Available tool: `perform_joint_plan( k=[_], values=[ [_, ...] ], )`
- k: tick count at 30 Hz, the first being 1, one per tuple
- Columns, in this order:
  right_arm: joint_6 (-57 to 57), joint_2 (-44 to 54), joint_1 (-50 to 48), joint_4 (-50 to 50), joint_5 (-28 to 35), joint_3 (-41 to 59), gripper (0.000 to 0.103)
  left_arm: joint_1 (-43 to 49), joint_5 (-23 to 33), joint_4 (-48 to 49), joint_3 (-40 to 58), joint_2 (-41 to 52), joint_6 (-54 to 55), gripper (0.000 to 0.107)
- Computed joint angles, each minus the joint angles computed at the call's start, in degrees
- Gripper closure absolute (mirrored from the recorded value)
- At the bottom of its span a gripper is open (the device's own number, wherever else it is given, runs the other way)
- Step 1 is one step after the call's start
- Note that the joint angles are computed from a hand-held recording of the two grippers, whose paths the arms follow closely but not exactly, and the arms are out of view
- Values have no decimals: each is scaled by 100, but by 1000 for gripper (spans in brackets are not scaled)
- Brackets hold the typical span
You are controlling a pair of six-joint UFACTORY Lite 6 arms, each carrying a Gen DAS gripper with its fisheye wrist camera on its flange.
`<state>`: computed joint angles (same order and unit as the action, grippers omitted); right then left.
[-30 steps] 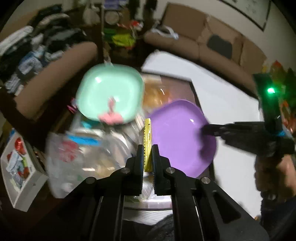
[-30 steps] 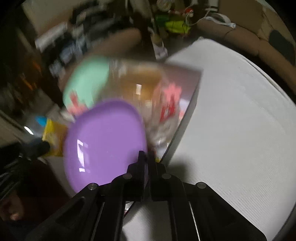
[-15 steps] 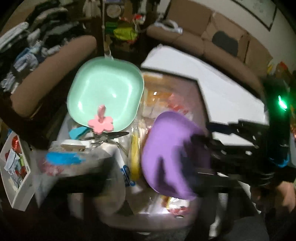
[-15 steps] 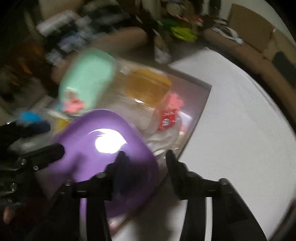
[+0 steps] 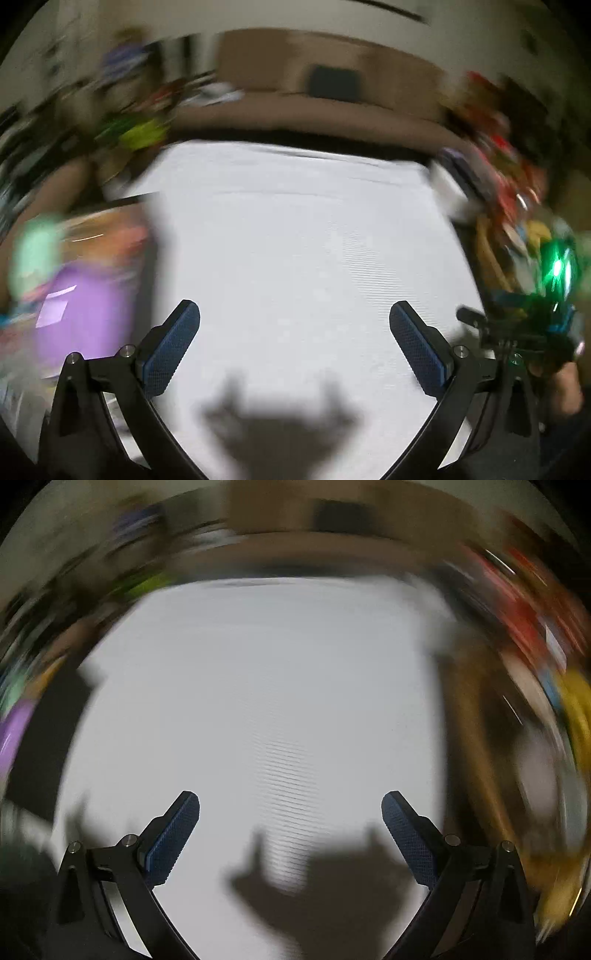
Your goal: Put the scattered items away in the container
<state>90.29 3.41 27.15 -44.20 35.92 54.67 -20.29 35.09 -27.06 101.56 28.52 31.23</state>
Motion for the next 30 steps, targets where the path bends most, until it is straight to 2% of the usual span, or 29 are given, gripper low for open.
perform_joint_plan(
  k=[2,4,6,8,9,12,14,17,21,25,28,30],
  values=[
    [1199,-409,0,-484,-144,-832,2,-700,-736,226,-221,517,-452,5],
    [2399,-128,399,-1321,131,-1026,2,-1140,-760,900,271,1412,-1333,13],
    [3550,402,772,-2051,356,-1019,2,-1152,-935,669,322,1839,-1333,13],
    [3935,861,808,-2453,214,-823,2,-1090,-1183,971,254,1964,-1646,13],
    [3767,1249,782,-2531,155,-544,2,-1021,-1290,1138,216,2011,-1767,13],
    [2964,1511,712,-2266,83,-141,2,-736,-1152,944,231,1956,-1729,12],
    [3100,1493,889,-2409,160,-16,2,-647,-959,1156,300,1874,-1805,12],
    [2531,1278,1016,-2177,186,360,2,-378,-821,1175,113,1295,-1830,12],
    [617,1270,1053,-958,151,1472,2,-24,360,2316,974,877,-2677,12],
    [-1782,1745,1181,604,389,3168,2,451,1016,2776,1370,91,-2738,4],
    [-3364,2371,1371,1517,1114,4776,2,912,1627,2766,1993,-151,-2595,4],
    [-3961,2892,1513,1839,1784,5958,2,1400,2406,2357,2948,115,-2257,4]
  ],
)
